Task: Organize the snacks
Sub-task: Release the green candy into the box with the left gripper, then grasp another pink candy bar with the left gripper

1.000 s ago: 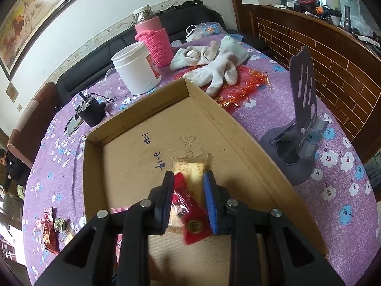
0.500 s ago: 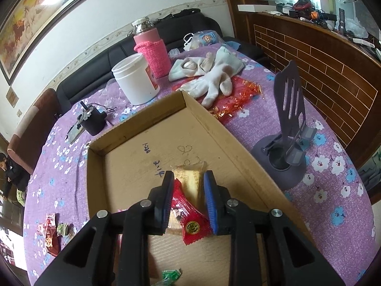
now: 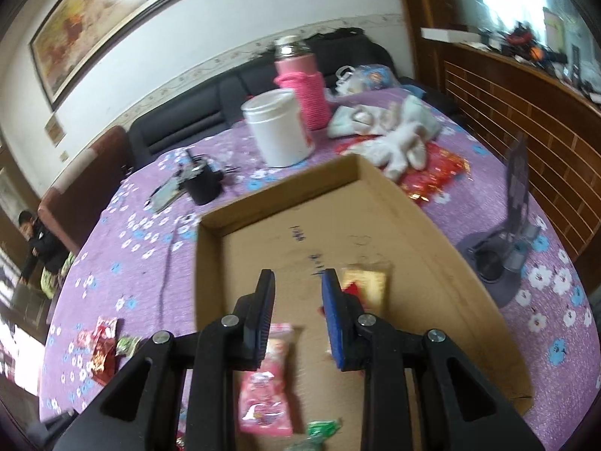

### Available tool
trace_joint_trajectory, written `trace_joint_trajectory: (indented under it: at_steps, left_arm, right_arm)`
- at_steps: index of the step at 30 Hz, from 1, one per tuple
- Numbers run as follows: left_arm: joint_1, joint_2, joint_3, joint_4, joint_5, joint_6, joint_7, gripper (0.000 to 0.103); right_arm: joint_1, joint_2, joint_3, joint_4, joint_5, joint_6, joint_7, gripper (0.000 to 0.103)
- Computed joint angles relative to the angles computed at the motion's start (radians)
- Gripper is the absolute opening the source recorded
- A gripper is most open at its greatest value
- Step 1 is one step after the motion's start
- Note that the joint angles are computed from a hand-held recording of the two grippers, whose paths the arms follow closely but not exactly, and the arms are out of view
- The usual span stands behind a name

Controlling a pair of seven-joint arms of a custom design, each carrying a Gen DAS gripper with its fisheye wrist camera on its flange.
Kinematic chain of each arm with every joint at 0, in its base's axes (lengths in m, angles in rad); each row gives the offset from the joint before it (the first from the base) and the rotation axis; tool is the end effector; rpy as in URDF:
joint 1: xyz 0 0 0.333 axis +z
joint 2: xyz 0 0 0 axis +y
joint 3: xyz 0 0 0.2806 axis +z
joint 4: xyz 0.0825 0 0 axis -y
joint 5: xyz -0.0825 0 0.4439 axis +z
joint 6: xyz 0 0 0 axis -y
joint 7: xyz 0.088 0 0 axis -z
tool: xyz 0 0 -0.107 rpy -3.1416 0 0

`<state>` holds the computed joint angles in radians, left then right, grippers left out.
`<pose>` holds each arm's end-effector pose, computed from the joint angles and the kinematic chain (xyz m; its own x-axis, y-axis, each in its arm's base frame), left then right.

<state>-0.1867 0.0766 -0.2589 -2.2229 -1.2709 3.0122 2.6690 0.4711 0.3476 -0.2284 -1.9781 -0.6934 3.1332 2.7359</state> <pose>0.5644 -0.1918 0.3105 -0.3923 -0.8918 0.2255 -0.7077 0.1360 -0.6933 0.6420 0.2232 0.3010 -0.0728 -0.9632 -0.2586 -0.6896 0.2359 -0.6847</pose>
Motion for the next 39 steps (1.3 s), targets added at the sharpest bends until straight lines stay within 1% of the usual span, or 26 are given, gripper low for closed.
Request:
trace_joint_trajectory:
  at_steps: [2, 4, 5, 6, 7, 8, 9, 11, 12, 13, 15, 16, 18, 20, 21, 23, 24, 26, 28, 29, 30, 32, 34, 36, 38, 39]
  left_arm:
    - [0.008, -0.024, 0.008, -0.02, -0.031, 0.003, 0.026, 0.033]
    - [0.016, -0.047, 0.023, -0.039, -0.058, 0.0, 0.043, 0.033]
    - [0.019, -0.056, 0.032, -0.044, -0.075, -0.008, 0.058, 0.033]
    - [0.024, -0.067, 0.043, -0.055, -0.076, -0.008, 0.051, 0.033]
    - [0.028, -0.076, 0.053, -0.063, -0.079, -0.012, 0.052, 0.033]
    - [0.032, -0.082, 0.063, -0.071, -0.072, -0.014, 0.046, 0.037]
    - [0.039, -0.091, 0.075, -0.082, -0.062, -0.01, 0.043, 0.047]
    - [0.05, -0.093, 0.092, -0.088, -0.076, 0.026, 0.064, 0.058]
    - [0.058, -0.091, 0.101, -0.088, -0.072, 0.044, 0.064, 0.058]
    - [0.07, -0.09, 0.11, -0.091, -0.031, 0.05, 0.033, 0.058]
    - [0.102, -0.08, 0.134, -0.092, 0.124, 0.038, -0.094, 0.058]
    - [0.117, -0.067, 0.143, -0.084, 0.18, 0.039, -0.142, 0.058]
    - [0.146, -0.024, 0.161, -0.055, 0.351, 0.037, -0.285, 0.058]
    - [0.17, 0.044, 0.194, 0.005, 0.534, 0.006, -0.445, 0.058]
    - [0.175, 0.083, 0.211, 0.041, 0.604, -0.011, -0.508, 0.058]
    - [0.187, 0.167, 0.234, 0.124, 0.695, -0.062, -0.598, 0.058]
    - [0.208, 0.208, 0.227, 0.168, 0.698, -0.093, -0.611, 0.058]
    - [0.287, 0.254, 0.168, 0.227, 0.645, -0.18, -0.556, 0.058]
    - [0.339, 0.284, 0.131, 0.259, 0.622, -0.244, -0.529, 0.058]
    - [0.355, 0.281, 0.116, 0.252, 0.612, -0.253, -0.508, 0.058]
    - [0.363, 0.261, 0.103, 0.227, 0.601, -0.24, -0.485, 0.058]
    - [0.392, 0.226, 0.081, 0.192, 0.56, -0.288, -0.416, 0.058]
    - [0.402, 0.179, 0.078, 0.14, 0.526, -0.327, -0.339, 0.058]
    - [0.386, 0.119, 0.089, 0.067, 0.515, -0.319, -0.286, 0.058]
    - [0.372, 0.048, 0.103, -0.012, 0.498, -0.346, -0.202, 0.059]
    - [0.361, 0.015, 0.11, -0.048, 0.488, -0.348, -0.154, 0.061]
  right_arm:
    - [-0.007, 0.0, 0.018, 0.001, 0.002, 0.01, -0.025, 0.025]
    - [-0.027, 0.003, 0.055, 0.005, 0.02, 0.023, -0.076, 0.026]
    - [-0.038, 0.005, 0.075, 0.006, 0.036, 0.026, -0.104, 0.026]
    - [-0.061, 0.009, 0.112, 0.01, 0.059, 0.027, -0.147, 0.026]
    - [-0.073, 0.012, 0.134, 0.012, 0.075, 0.032, -0.184, 0.026]
    - [-0.065, 0.015, 0.133, 0.014, 0.084, 0.036, -0.2, 0.027]
    - [-0.064, 0.018, 0.141, 0.017, 0.095, 0.038, -0.223, 0.027]
    - [-0.089, 0.024, 0.182, 0.021, 0.132, 0.043, -0.278, 0.028]
    - [-0.106, 0.028, 0.207, 0.022, 0.15, 0.047, -0.308, 0.028]
    - [-0.119, 0.031, 0.229, 0.024, 0.167, 0.048, -0.335, 0.028]
    - [-0.144, 0.036, 0.267, 0.025, 0.201, 0.049, -0.382, 0.028]
    - [-0.153, 0.039, 0.281, 0.026, 0.217, 0.05, -0.402, 0.028]
    - [-0.181, 0.046, 0.321, 0.03, 0.25, 0.051, -0.449, 0.028]
    - [-0.202, 0.052, 0.351, 0.032, 0.282, 0.049, -0.488, 0.028]
    - [-0.194, 0.053, 0.346, 0.032, 0.293, 0.048, -0.497, 0.028]
    - [-0.18, 0.057, 0.338, 0.036, 0.315, 0.04, -0.518, 0.028]
    - [-0.17, 0.059, 0.33, 0.038, 0.326, 0.037, -0.526, 0.028]
    - [-0.16, 0.061, 0.322, 0.039, 0.349, 0.033, -0.542, 0.028]
    - [-0.153, 0.062, 0.316, 0.04, 0.367, 0.029, -0.556, 0.028]
    - [-0.151, 0.062, 0.314, 0.039, 0.377, 0.029, -0.56, 0.028]
    - [-0.156, 0.061, 0.32, 0.037, 0.386, 0.03, -0.568, 0.028]
    - [-0.164, 0.061, 0.33, 0.035, 0.402, 0.033, -0.584, 0.029]
    - [-0.16, 0.06, 0.328, 0.035, 0.412, 0.032, -0.592, 0.03]
    - [-0.165, 0.06, 0.336, 0.035, 0.422, 0.035, -0.605, 0.031]
    - [-0.171, 0.061, 0.347, 0.035, 0.43, 0.035, -0.619, 0.031]
    - [-0.175, 0.062, 0.354, 0.036, 0.433, 0.034, -0.628, 0.031]
